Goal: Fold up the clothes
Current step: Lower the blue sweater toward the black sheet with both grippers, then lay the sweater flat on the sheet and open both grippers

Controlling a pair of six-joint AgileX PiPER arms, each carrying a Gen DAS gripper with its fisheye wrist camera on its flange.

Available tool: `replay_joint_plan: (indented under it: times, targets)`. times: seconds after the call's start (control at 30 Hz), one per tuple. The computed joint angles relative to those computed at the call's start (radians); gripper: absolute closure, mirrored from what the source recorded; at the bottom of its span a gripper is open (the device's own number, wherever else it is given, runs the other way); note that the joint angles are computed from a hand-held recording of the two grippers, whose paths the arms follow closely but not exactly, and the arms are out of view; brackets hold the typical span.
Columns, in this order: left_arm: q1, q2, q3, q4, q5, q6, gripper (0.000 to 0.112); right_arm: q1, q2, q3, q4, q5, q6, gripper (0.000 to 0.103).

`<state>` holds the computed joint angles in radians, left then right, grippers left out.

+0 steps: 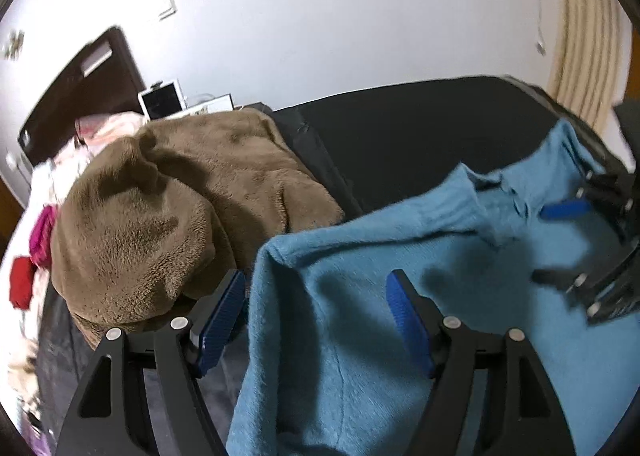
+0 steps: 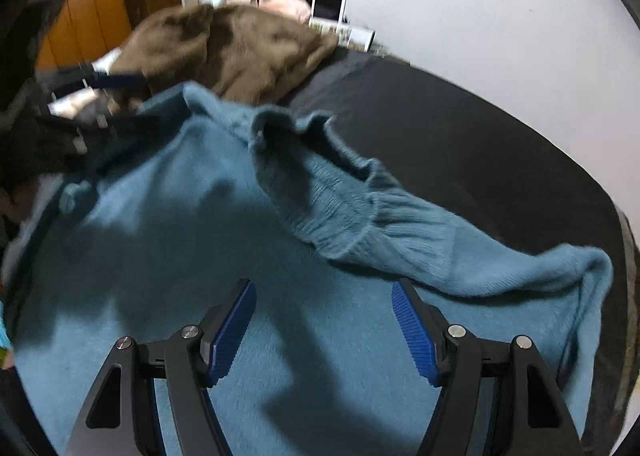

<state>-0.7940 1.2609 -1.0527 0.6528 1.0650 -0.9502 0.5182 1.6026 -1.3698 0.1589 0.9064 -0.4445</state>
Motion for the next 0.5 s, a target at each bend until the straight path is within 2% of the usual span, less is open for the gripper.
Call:
replay_joint_plan:
  times: [0.13,0.3,0.4,0.5]
  targets:
    - [0.032,-0.007,0.018,-0.013,-0.036,0.023,0.036,0.045,0.114,-0.121,-0.096,0.007,0.135,0.031]
    - [0.085,0.007,0.003,-0.033,-0.065,0.073,0.036,0.035,0.22,-0.292,-0.228,-0.065,0.406,0.031]
    - [0.124,0.015,-0.027,-0.044,-0.087,0.114,0.036,-0.024,0.213,-0.309,-0.153,-0.121,0.512,0.031]
    - [0.174,0.046,-0.09,-0.07,-0.114,0.188,0.036,-0.029,0.151,-0.211,-0.088,-0.217,0.485,0.031]
